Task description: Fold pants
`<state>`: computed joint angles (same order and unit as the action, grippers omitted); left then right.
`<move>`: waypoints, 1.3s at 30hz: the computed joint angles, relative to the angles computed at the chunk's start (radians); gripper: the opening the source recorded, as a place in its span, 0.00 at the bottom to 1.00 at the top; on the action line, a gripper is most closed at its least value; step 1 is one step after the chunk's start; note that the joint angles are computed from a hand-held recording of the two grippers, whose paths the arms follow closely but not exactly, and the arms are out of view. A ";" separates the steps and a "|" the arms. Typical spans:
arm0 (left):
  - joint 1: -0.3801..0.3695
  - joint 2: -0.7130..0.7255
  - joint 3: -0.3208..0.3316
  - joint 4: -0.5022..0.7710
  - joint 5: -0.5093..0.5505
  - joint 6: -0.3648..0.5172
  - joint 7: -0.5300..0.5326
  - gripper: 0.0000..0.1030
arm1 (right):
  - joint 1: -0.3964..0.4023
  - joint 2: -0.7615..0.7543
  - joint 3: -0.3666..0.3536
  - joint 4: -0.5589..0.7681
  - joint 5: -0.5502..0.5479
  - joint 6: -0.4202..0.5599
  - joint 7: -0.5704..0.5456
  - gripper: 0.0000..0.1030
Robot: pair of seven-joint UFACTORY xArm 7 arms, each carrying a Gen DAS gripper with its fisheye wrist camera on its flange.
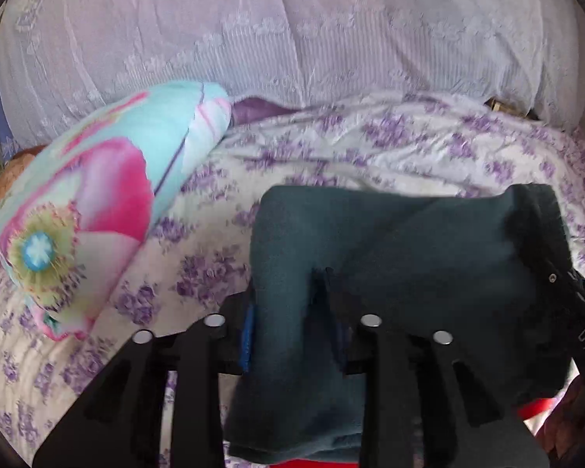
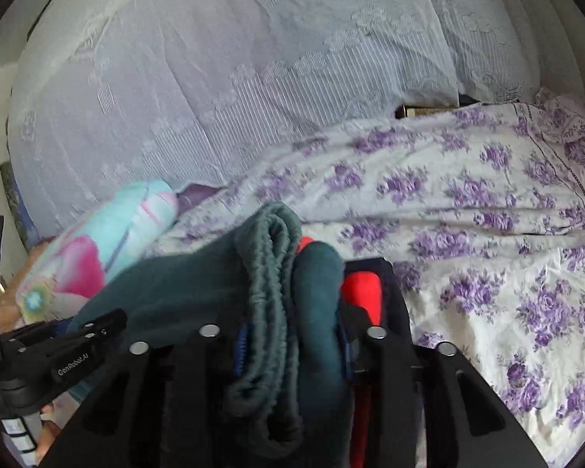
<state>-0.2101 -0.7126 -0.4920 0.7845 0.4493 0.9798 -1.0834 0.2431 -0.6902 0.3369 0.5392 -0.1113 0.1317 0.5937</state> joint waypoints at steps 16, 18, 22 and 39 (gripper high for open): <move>-0.026 -0.160 -0.094 -0.096 0.035 0.120 -0.041 0.88 | 0.039 -0.158 -0.019 -0.063 0.013 0.133 -0.003 0.73; -0.028 -0.168 -0.109 -0.095 0.041 0.132 -0.040 0.88 | 0.049 -0.202 -0.033 -0.081 0.035 0.110 0.018 0.73; -0.030 -0.175 -0.107 -0.098 0.040 0.128 -0.038 0.88 | -0.067 -0.297 0.073 -0.084 -0.023 0.062 0.059 0.72; -0.015 -0.179 -0.088 -0.116 0.029 0.089 -0.048 0.93 | 0.231 -0.012 -0.037 0.081 0.010 -0.033 -0.158 0.36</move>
<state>-0.2254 -0.8917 -0.5798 0.6682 0.4779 1.0686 -1.1310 0.4740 -0.7021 0.3002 0.6206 -0.1011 0.0989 0.4358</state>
